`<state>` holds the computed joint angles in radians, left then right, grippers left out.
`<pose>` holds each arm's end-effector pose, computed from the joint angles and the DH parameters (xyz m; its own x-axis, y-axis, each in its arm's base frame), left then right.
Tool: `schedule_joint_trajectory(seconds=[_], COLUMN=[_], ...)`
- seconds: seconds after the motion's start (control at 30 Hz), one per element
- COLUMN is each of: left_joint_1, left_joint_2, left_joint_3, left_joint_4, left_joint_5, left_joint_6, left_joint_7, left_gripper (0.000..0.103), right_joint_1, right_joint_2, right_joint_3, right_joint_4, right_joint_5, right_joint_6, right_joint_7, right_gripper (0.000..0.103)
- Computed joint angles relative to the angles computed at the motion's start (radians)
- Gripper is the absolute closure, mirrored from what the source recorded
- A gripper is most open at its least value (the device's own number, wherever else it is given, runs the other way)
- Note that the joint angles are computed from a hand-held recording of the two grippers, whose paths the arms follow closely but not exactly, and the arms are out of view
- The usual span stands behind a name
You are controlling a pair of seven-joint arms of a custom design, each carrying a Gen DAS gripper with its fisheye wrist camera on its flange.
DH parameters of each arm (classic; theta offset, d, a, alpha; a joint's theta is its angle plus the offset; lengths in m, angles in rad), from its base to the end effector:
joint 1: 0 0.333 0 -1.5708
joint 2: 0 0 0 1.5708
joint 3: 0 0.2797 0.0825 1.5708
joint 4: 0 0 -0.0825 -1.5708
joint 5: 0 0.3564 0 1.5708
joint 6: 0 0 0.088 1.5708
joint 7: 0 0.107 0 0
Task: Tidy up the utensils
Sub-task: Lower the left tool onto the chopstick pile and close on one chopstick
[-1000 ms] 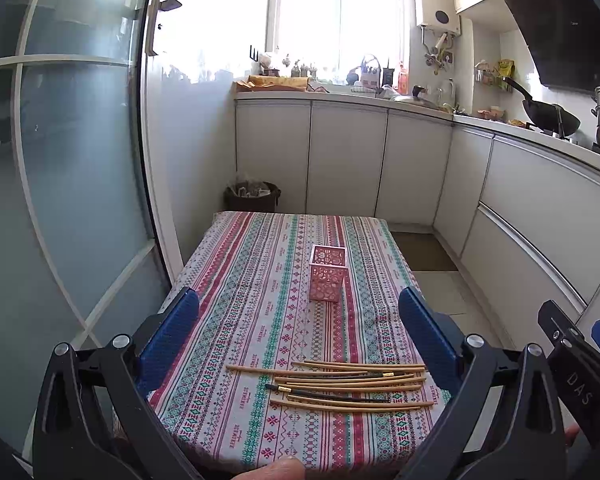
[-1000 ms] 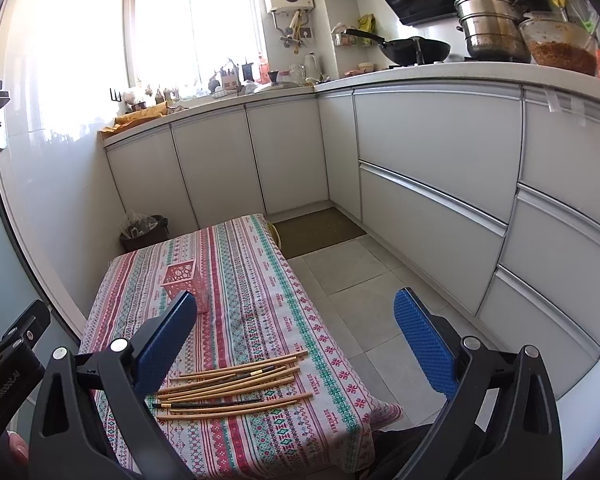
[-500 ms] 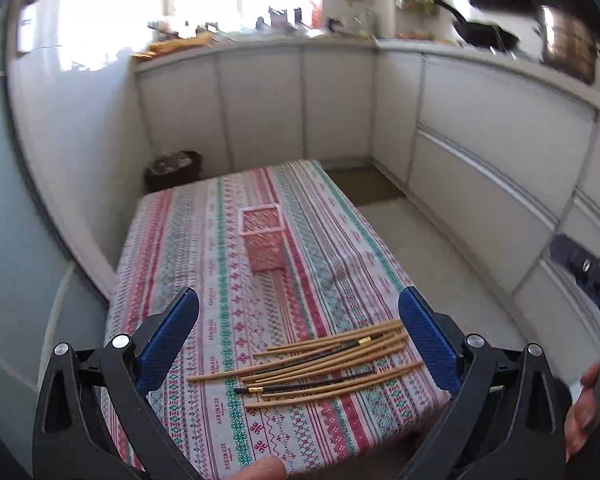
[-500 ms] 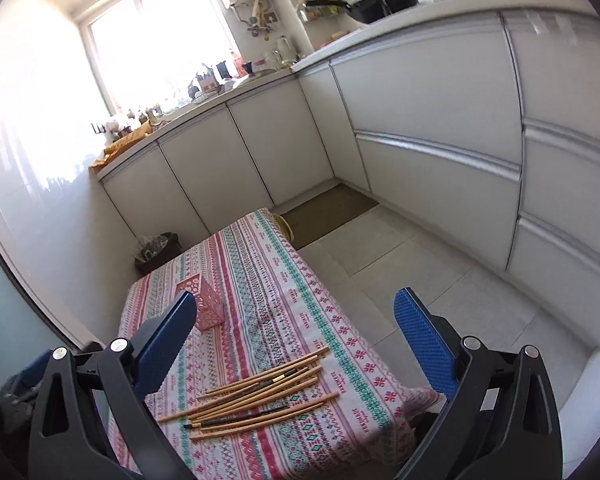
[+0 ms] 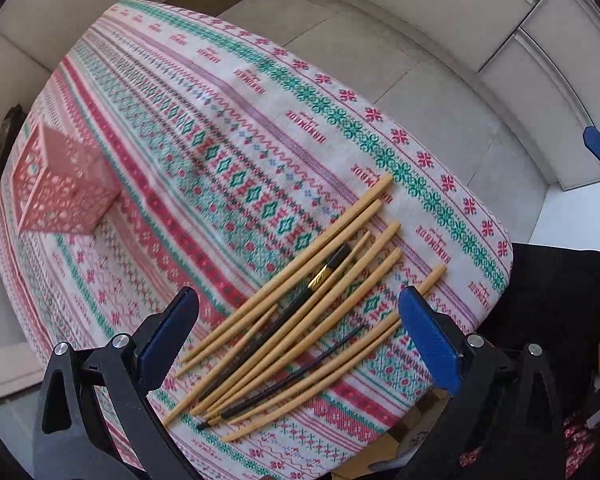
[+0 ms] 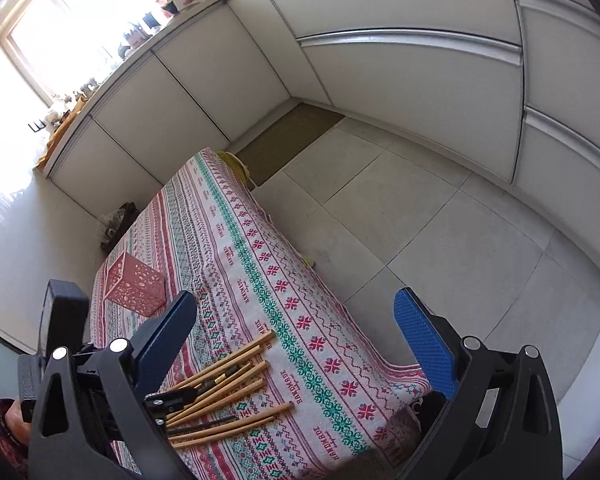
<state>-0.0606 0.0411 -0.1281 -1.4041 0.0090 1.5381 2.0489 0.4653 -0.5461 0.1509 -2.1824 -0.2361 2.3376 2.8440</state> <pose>0.5256 -0.0977 0.6374 -0.6155 -0.7868 -0.0461 -0.7827 0.6171 -0.0810 0.3397 0.2548 0.6465 -0.3337 -0.8051 -0.4904 -0.6738 0.5675 -0.4731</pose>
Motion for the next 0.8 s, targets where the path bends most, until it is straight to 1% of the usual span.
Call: schedule_joint_trajectory(seconds=[0.13,0.2,0.23,0.3,0.4,0.43,0.47,0.5,0.53,0.57,0.6,0.67,0.7,0.8], left_joint_1=[-0.040,-0.058,-0.065,-0.078,-0.093,-0.086,-0.080,-0.076,-0.072,-0.069,-0.063,-0.037,-0.019,0.061], left_joint_2=[0.109,0.157,0.175,0.193,0.213,0.226,0.243,0.252,0.264,0.302,0.320,0.360,0.359,0.352], left_joint_3=[-0.020,-0.019,-0.018,-0.014,-0.007,-0.002,0.003,0.007,0.013,0.018,0.025,0.037,0.043,0.057], left_joint_4=[0.117,0.169,0.186,0.199,0.204,0.228,0.258,0.276,0.301,0.360,0.396,0.472,0.484,0.504], left_joint_5=[0.028,0.026,0.025,0.031,0.054,0.032,0.016,0.010,0.008,0.010,0.009,-0.015,-0.030,-0.125], left_joint_6=[-0.050,-0.080,-0.092,-0.106,-0.127,-0.144,-0.158,-0.162,-0.171,-0.189,-0.201,-0.220,-0.223,-0.205], left_joint_7=[0.022,0.026,0.030,0.046,0.069,0.068,0.065,0.063,0.060,0.056,0.055,0.047,0.043,-0.014], left_gripper=[0.010,0.021,0.023,0.035,0.046,0.048,0.054,0.063,0.068,0.081,0.087,0.087,0.087,0.087], right_joint_1=[0.001,0.006,0.006,0.004,0.002,0.002,0.002,0.002,0.002,0.003,0.007,0.024,0.031,0.027], right_joint_2=[0.021,0.030,0.034,0.035,0.048,0.050,0.053,0.056,0.061,0.067,0.072,0.085,0.094,0.137], right_joint_3=[-0.023,-0.037,-0.042,-0.048,-0.053,-0.055,-0.056,-0.057,-0.057,-0.057,-0.061,-0.077,-0.081,-0.071], right_joint_4=[0.000,0.004,0.002,0.005,0.012,0.012,0.014,0.016,0.018,0.023,0.025,0.024,0.024,0.060], right_joint_5=[0.030,0.056,0.068,0.085,0.101,0.107,0.113,0.119,0.125,0.133,0.146,0.196,0.221,0.250], right_joint_6=[0.013,0.013,0.016,0.012,0.004,-0.001,-0.003,-0.003,-0.005,-0.009,-0.010,0.004,0.009,-0.026], right_joint_7=[-0.008,-0.022,-0.026,-0.030,-0.049,-0.057,-0.062,-0.066,-0.070,-0.074,-0.080,-0.103,-0.108,-0.094], right_gripper=[0.007,0.007,0.007,0.007,0.007,0.007,0.007,0.007,0.007,0.007,0.007,0.007,0.007,0.007])
